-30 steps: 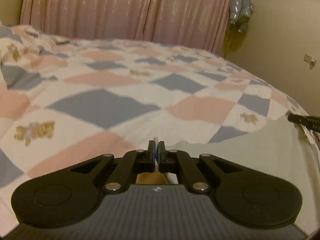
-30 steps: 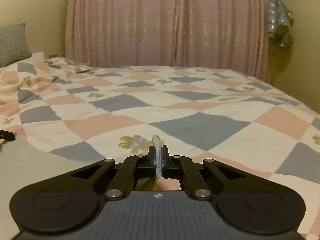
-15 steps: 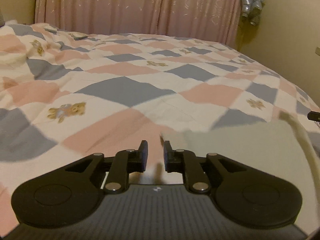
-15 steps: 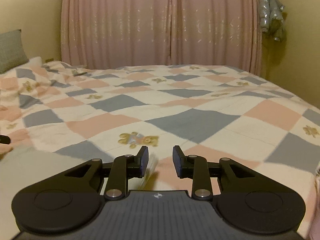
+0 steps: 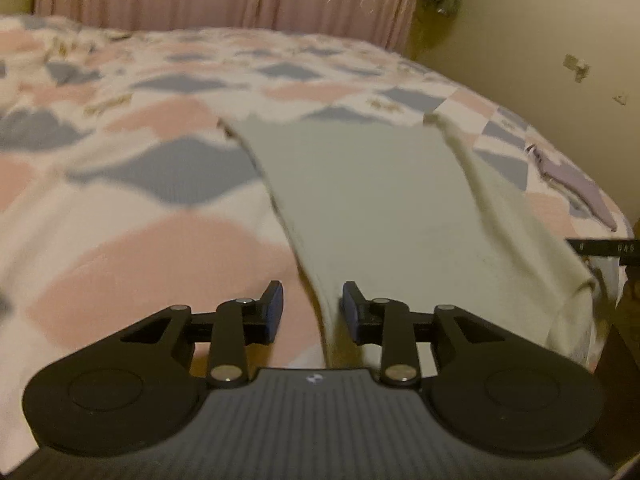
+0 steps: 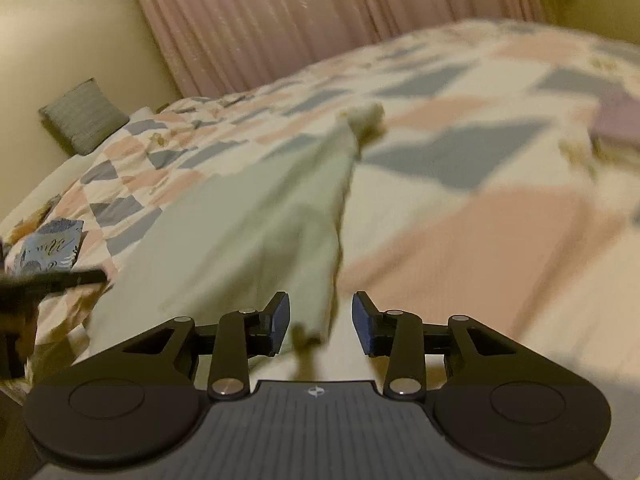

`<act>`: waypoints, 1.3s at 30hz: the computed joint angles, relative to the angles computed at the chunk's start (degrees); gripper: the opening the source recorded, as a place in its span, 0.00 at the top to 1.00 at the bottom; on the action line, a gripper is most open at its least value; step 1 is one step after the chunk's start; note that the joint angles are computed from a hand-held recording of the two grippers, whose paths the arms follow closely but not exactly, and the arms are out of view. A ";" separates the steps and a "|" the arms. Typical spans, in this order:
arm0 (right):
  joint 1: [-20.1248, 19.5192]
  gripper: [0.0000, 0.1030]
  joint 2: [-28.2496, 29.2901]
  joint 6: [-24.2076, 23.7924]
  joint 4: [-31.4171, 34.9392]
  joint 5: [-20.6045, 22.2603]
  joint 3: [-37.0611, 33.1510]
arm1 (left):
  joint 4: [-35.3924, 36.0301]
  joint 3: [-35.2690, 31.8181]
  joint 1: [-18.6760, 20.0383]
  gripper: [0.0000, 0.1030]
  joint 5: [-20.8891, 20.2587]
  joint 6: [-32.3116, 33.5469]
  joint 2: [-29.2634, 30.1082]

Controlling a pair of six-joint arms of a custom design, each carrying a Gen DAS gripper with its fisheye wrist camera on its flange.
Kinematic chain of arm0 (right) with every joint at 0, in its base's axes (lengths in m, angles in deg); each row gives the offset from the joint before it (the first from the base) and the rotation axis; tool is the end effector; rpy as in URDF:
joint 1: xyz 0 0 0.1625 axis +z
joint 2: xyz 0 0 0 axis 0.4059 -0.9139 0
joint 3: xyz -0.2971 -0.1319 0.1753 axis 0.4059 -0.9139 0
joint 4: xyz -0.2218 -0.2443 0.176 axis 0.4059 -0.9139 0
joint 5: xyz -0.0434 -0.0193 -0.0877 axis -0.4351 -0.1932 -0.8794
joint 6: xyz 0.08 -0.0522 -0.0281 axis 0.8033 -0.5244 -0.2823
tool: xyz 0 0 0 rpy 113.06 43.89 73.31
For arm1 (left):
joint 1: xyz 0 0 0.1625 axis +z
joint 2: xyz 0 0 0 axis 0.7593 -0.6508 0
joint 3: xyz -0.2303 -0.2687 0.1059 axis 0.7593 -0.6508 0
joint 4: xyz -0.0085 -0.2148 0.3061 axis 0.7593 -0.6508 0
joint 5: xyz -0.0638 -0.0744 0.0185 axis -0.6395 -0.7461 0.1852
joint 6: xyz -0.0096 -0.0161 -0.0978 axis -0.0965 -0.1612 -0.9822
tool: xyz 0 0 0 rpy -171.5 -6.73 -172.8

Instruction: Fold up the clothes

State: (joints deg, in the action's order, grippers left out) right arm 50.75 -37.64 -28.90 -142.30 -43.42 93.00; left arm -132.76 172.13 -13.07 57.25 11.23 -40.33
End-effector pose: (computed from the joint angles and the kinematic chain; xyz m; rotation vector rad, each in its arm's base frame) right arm -0.0125 -0.6174 0.3057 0.9799 -2.7965 0.7024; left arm -0.2129 -0.4281 0.1126 0.2057 2.3129 -1.0994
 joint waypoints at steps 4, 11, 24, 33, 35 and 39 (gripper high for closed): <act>-0.65 0.62 0.15 1.49 1.08 1.52 0.75 | -0.53 0.91 0.06 0.71 -1.48 -4.28 -0.04; -0.82 0.97 0.86 6.02 0.26 2.65 0.55 | -4.92 0.62 0.40 0.97 -4.79 -2.14 0.17; 1.38 0.94 -5.00 2.64 -17.64 -4.09 9.26 | 3.92 1.48 -1.60 0.91 -0.07 -7.51 -0.87; -3.90 0.62 -10.16 3.45 -5.99 5.33 10.49 | 6.50 2.36 -7.22 0.82 0.89 -6.83 -1.82; -4.25 0.62 -10.42 3.72 -4.38 5.41 11.01 | -0.70 0.06 -7.46 0.73 -2.08 1.54 2.05; -4.33 0.59 -9.92 4.86 -1.52 4.99 11.70 | -8.39 -6.54 -6.85 0.58 -9.79 15.90 9.81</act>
State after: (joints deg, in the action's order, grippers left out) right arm 46.42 -47.55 -24.04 -143.82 -38.43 104.70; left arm -141.15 165.59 -19.92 47.45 27.13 -30.52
